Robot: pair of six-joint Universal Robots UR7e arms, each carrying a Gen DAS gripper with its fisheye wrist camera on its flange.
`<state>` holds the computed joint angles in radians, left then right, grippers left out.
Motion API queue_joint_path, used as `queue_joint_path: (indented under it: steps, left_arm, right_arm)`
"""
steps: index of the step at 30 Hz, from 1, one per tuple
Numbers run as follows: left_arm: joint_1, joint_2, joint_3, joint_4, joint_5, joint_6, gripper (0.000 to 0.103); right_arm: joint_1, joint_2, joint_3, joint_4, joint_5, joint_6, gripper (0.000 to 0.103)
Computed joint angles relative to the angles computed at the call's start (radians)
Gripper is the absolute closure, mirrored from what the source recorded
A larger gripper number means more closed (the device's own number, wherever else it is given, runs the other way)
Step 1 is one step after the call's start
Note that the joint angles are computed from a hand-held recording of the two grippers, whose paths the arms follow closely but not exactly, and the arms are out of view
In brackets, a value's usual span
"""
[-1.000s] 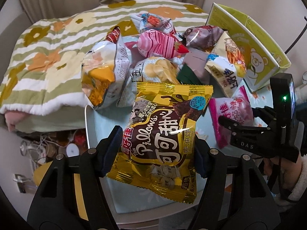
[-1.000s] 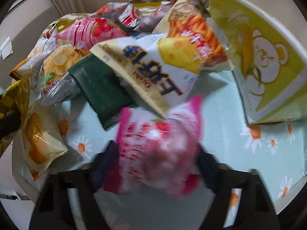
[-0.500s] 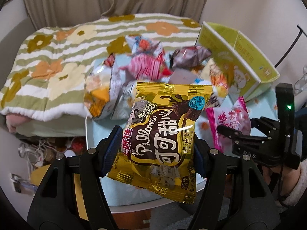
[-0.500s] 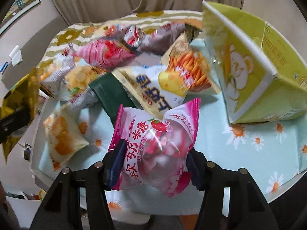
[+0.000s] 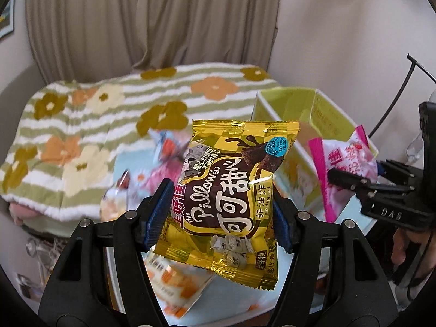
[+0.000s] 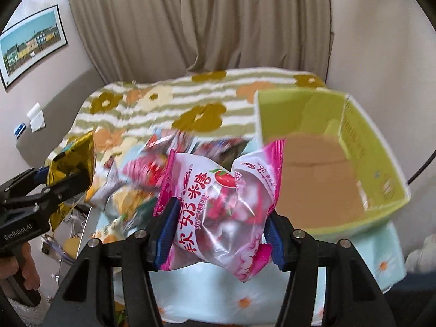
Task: Organize snacks
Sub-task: 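Carry both bags over the cardboard box and open both tools to drop them inside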
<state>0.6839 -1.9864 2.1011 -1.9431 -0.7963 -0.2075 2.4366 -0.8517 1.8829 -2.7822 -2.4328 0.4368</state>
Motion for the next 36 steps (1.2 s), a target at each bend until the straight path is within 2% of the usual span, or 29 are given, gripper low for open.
queue_joint_path:
  steps: [6, 14, 20, 27, 28, 30, 31, 32, 36]
  left_arm:
    - [-0.051, 0.148, -0.001, -0.133, 0.017, -0.063, 0.040]
    - [-0.065, 0.413, -0.022, -0.319, -0.020, -0.130, 0.040]
    - [-0.041, 0.584, -0.073, -0.339, -0.046, -0.183, 0.040]
    - [-0.011, 0.672, -0.099, -0.309, -0.097, -0.168, 0.040]
    - [-0.005, 0.681, -0.108, -0.290, -0.104, -0.163, 0.038]
    - [0.002, 0.705, -0.129, -0.242, -0.104, -0.173, 0.024]
    - [0.002, 0.710, -0.132, -0.238, -0.101, -0.178, 0.013]
    - [0.001, 0.709, -0.130, -0.243, -0.102, -0.180, 0.008]
    - [-0.008, 0.679, -0.117, -0.237, -0.094, -0.193, 0.008]
  right_arm:
    - [-0.073, -0.120, 0.069, -0.071, 0.002, -0.166, 0.049]
    - [-0.182, -0.256, 0.121, -0.094, 0.059, -0.308, 0.049]
    - [-0.261, -0.318, 0.142, -0.066, 0.092, -0.358, 0.049]
    - [-0.314, -0.361, 0.170, -0.034, 0.126, -0.342, 0.049]
    - [-0.317, -0.365, 0.174, -0.035, 0.126, -0.338, 0.049]
    - [-0.322, -0.365, 0.173, -0.033, 0.126, -0.323, 0.049]
    - [-0.324, -0.370, 0.175, -0.031, 0.128, -0.319, 0.049]
    - [-0.325, -0.372, 0.176, -0.029, 0.128, -0.316, 0.049]
    - [-0.325, -0.370, 0.176, -0.027, 0.116, -0.320, 0.049]
